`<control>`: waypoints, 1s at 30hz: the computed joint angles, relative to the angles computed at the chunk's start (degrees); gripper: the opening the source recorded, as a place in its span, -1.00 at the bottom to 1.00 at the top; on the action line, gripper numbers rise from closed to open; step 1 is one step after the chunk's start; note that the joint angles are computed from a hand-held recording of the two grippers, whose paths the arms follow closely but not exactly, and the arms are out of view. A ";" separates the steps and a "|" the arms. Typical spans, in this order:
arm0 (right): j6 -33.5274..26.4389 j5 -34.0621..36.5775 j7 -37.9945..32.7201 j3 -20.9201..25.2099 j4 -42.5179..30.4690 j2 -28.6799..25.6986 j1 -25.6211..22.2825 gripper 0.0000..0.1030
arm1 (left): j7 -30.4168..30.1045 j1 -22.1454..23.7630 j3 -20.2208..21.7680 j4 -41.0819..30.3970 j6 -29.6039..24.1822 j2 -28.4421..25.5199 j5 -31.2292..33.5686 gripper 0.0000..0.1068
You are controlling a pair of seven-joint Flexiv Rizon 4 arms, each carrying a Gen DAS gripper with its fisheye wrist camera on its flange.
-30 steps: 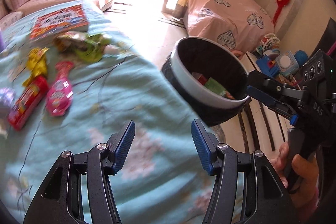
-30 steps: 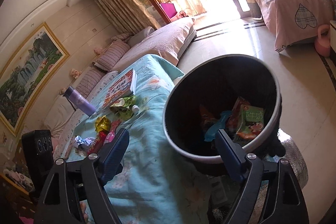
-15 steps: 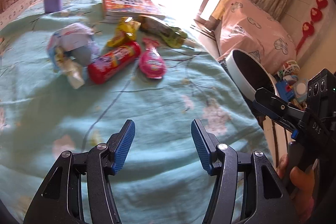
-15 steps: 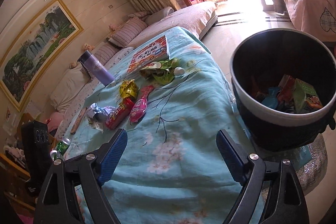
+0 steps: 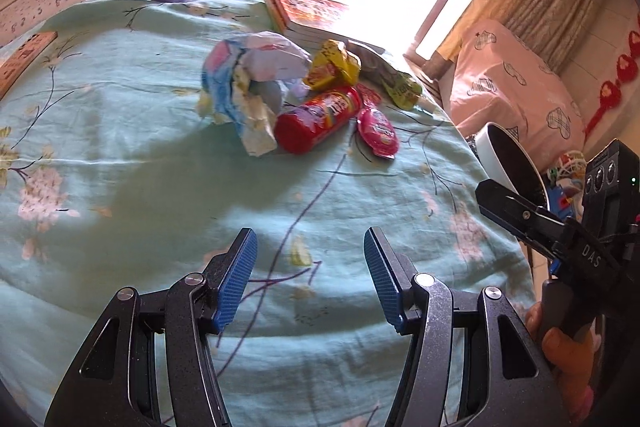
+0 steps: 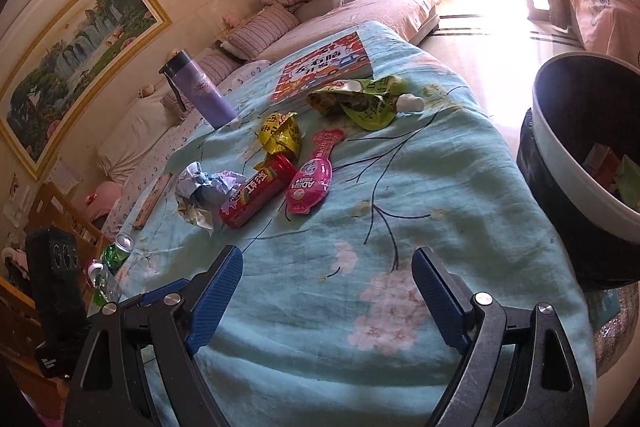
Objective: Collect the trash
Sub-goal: 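Grasp the crumpled wrapper with the left tool while the right tool grasps the pink AD bottle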
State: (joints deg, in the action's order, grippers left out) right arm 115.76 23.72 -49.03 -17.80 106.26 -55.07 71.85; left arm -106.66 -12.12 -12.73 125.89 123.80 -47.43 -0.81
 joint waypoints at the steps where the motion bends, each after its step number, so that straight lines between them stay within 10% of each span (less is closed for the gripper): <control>1: -0.56 -0.35 -0.12 -0.22 -0.61 -0.26 0.04 0.71 | -0.22 0.19 0.13 0.17 0.30 0.05 -0.09 0.05; 20: -19.62 -18.19 10.70 -7.73 -14.76 -6.82 -2.37 0.37 | 6.40 -1.37 5.73 -8.96 -4.62 -0.64 -6.80 0.15; 23: -22.14 -21.26 12.74 -9.65 -15.34 -7.62 -1.54 0.17 | 8.05 -0.06 4.45 -10.68 -6.44 -1.84 -6.00 -0.37; 24: -22.43 -22.01 13.42 -10.19 -14.96 -7.53 -1.17 -0.10 | 8.52 0.20 4.16 -10.96 -6.82 -2.12 -5.76 -0.41; 30: -15.25 -23.46 16.58 -9.74 -9.90 -6.15 -1.28 -0.17 | 8.85 -0.67 4.41 -8.51 -3.46 -1.05 -6.02 -0.60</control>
State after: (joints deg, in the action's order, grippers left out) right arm 100.52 0.26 -32.45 -27.54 96.35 -61.22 70.57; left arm -97.81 -12.79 -8.32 117.37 120.34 -48.48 -6.83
